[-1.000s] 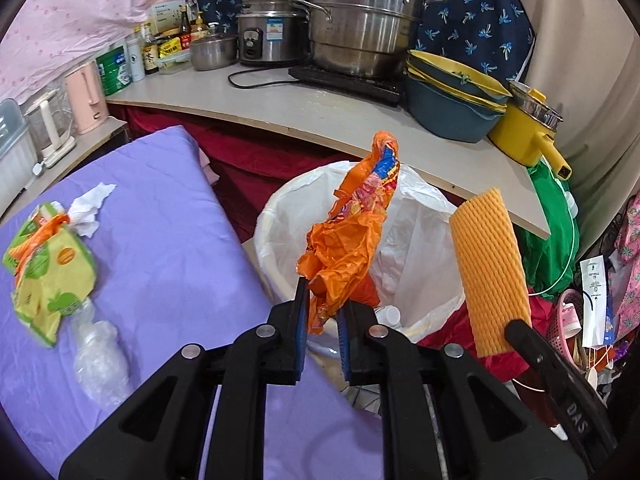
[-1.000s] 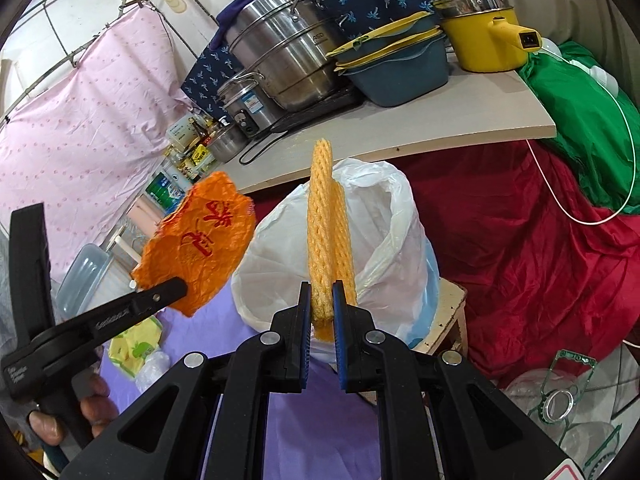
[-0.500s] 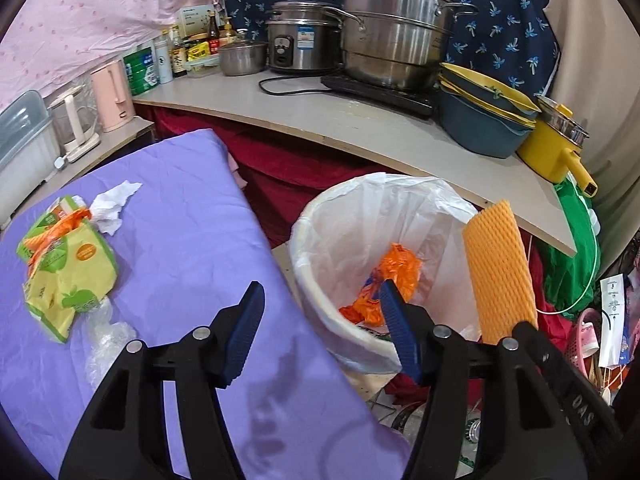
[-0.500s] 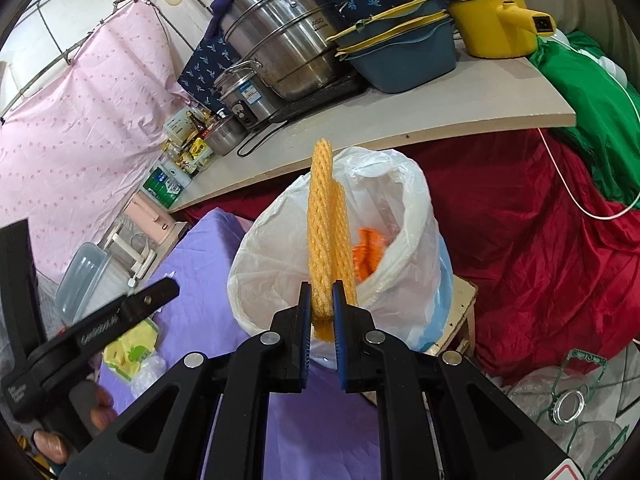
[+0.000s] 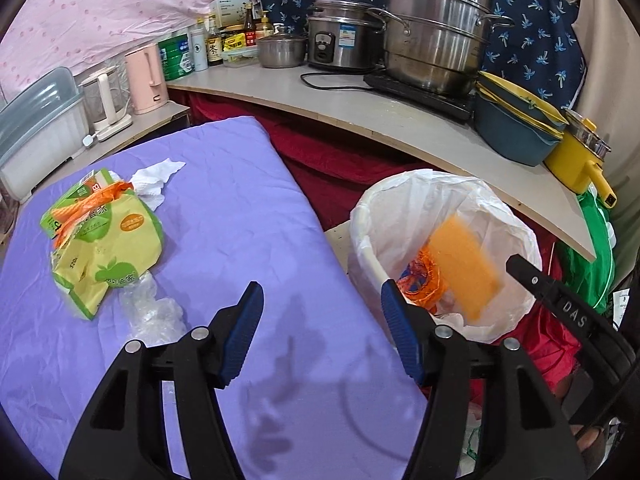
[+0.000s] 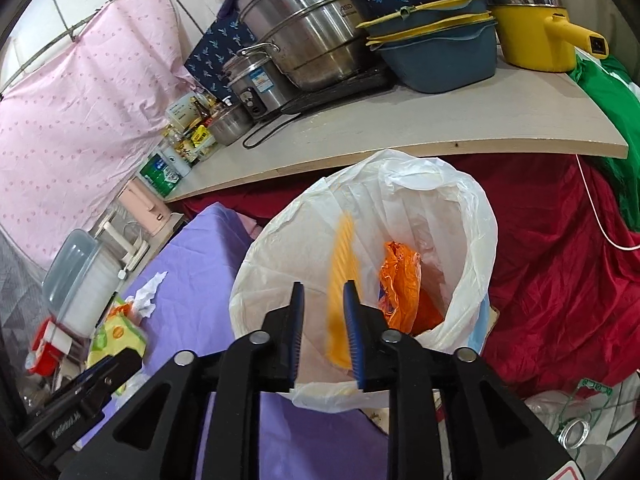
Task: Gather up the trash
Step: 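Open both tools to drop the wrapper and foam net into the bin, then move both tools back over the table toward the yellow-green snack bag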
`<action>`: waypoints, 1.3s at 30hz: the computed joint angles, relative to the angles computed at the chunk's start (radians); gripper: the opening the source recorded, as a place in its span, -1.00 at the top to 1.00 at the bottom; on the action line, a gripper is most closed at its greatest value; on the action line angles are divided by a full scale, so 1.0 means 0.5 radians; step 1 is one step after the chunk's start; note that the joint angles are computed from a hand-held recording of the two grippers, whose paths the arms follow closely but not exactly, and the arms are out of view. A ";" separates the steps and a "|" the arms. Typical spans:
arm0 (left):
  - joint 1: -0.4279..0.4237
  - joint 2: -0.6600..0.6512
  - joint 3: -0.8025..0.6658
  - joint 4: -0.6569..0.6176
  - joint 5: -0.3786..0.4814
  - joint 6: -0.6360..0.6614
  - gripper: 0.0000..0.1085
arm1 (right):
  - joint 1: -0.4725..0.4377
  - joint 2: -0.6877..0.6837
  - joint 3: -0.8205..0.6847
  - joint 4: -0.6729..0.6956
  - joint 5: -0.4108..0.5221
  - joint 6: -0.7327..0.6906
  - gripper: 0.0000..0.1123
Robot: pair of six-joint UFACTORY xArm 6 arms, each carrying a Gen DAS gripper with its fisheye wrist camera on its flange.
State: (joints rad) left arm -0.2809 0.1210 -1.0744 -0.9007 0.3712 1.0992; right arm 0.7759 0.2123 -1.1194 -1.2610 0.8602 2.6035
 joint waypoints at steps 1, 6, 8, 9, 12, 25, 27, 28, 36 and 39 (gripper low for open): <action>0.006 0.006 -0.004 0.003 -0.001 -0.001 -0.07 | 0.002 -0.004 0.001 -0.006 0.004 0.013 0.53; 0.036 0.021 -0.021 -0.015 -0.001 -0.007 -0.15 | 0.072 0.014 -0.052 0.005 0.088 -0.015 0.29; 0.046 0.017 -0.018 -0.020 0.007 -0.004 -0.15 | 0.088 0.029 -0.074 0.012 0.077 -0.030 0.28; 0.049 0.012 -0.014 -0.019 0.009 -0.007 -0.15 | 0.091 0.037 -0.083 0.011 0.071 -0.030 0.26; 0.061 -0.018 0.014 -0.021 0.014 -0.003 -0.19 | 0.121 0.062 -0.118 0.022 0.082 -0.024 0.16; 0.208 -0.146 0.126 -0.083 0.078 0.095 -0.27 | 0.223 0.194 -0.310 0.061 0.077 -0.087 0.00; 0.236 -0.165 0.145 -0.095 0.080 0.117 -0.27 | 0.229 0.205 -0.329 0.058 0.067 -0.084 0.00; 0.246 -0.172 0.153 -0.102 0.074 0.128 -0.27 | 0.234 0.218 -0.350 0.062 0.064 -0.092 0.00; 0.403 -0.164 0.133 -0.097 0.116 0.127 -0.27 | 0.261 0.368 -0.586 0.097 0.021 -0.266 -0.07; 0.468 -0.129 0.105 -0.073 0.100 0.109 -0.28 | 0.258 0.457 -0.702 0.124 -0.020 -0.345 -0.08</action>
State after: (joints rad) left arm -0.0468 0.0567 -1.0220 -0.9372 0.4212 1.1538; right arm 0.9050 0.4406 -1.4702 -1.1993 0.8502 2.4311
